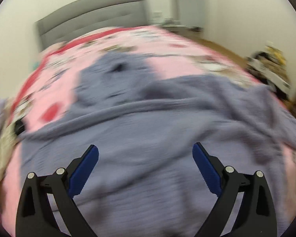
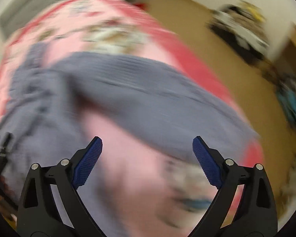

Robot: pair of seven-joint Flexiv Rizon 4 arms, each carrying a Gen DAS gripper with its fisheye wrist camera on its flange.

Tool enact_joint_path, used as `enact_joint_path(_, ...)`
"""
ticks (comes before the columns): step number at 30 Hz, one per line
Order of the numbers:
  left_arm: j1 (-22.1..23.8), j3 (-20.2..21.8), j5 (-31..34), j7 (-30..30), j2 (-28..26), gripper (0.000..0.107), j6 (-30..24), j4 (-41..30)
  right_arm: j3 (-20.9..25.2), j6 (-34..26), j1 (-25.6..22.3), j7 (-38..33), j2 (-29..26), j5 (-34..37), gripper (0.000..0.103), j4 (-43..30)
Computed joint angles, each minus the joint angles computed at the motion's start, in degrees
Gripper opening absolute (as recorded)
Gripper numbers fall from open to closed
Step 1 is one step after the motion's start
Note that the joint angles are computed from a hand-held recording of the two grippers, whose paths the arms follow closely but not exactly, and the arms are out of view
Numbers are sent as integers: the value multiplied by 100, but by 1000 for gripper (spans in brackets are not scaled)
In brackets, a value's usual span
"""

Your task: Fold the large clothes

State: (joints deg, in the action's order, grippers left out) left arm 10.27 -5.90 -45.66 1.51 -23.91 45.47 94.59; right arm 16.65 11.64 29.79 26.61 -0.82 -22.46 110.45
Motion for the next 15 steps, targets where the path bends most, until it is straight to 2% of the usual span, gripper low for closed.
enact_joint_path(2, -34, -125, -139, 659, 317, 94, -136, 433, 230, -288, 58, 736, 463, 400, 89, 424)
enact_joint_path(3, -92, -197, -330, 1236, 541, 94, -115, 778, 287, -242, 115, 1120, 668, 482, 89, 659)
enact_joint_path(4, -184, -200, -492, 1639, 681, 94, -55, 1018, 513, -13, 13, 1712, 1016, 541, 89, 1082)
enact_joint_path(5, -283, -171, -591, 1874, 773, 94, 4, 1182, 552, 199, 27, 2020, 1203, 521, 88, 1340)
enact_joint_path(6, -394, -132, -651, 2058, 851, 94, 70, 1333, 656, 394, -6, 2460, 1449, 564, 84, 1669)
enact_joint_path(9, -676, 58, -387, 1978, 934, 94, 131, 1526, 803, 586, -49, 3122, 1702, 646, 82, 2086)
enact_joint_path(10, -731, 115, -240, 1855, 938, 94, 120, 1535, 931, 906, -133, 3500, 1829, 479, 82, 2381)
enact_joint_path(14, -804, 227, 212, 1521, 869, 94, 126, 1450, 815, 1850, -232, 4168, 1745, 48, 84, 2957)
enact_joint_path(15, -816, 227, 273, 1547, 859, 94, 221, 1468, 800, 1955, -287, 4361, 1695, -113, 89, 3030)
